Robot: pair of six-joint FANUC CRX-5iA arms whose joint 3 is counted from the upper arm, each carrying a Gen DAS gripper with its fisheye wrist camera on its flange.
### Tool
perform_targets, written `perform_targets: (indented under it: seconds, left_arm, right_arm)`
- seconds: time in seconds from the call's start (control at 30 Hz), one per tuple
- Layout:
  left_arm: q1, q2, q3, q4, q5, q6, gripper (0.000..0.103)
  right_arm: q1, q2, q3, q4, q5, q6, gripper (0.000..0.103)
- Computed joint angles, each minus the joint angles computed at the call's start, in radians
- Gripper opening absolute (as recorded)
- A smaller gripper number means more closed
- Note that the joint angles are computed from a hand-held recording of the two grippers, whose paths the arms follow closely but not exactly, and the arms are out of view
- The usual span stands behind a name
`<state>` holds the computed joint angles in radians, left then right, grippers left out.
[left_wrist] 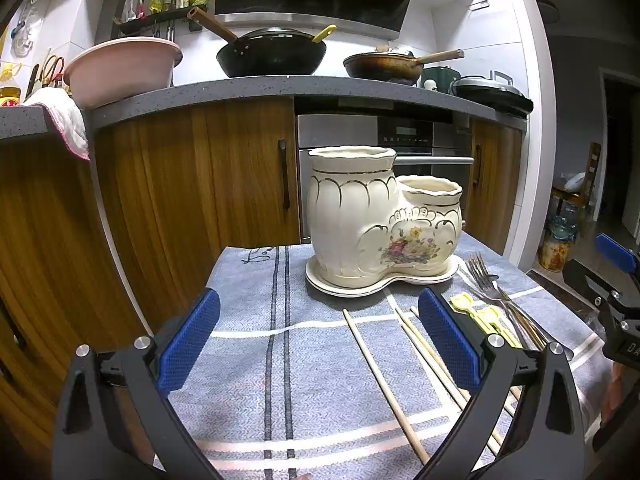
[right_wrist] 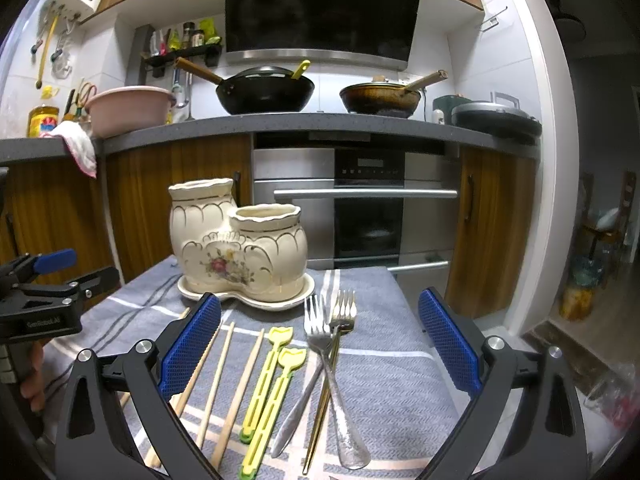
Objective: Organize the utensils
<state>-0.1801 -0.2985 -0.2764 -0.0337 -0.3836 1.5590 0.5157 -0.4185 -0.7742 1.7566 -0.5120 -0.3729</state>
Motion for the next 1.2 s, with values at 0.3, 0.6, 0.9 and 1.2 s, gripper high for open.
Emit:
perform_targets:
  seconds: [0.3,0.6,0.9,1.2]
  left_arm:
    - [-0.006,0.001,0.008,-0.01,-0.009,0.006,0.098]
    - [-0.007,0.001,0.006,-0.01,-0.007,0.006,0.098]
    - [-0.008,0.0,0.007,-0.014,-0.008,0.012,0.098]
    - [-0.009,0.001,0.009,-0.018,-0.011,0.016,0.098]
  right_arm:
    - [0.002,-0.002,-0.001,-0.004,-0.001,0.005,0.098]
    - [0.004,-0.004,-0.003,-0.009,-0.004,0.008,0.098]
    - [0.001,-0.006,-0.006,-0.008,-0.002,0.008,0.098]
    - [0.004,-0.006,-0.005,-0.013,-0.004,0.012,0.098]
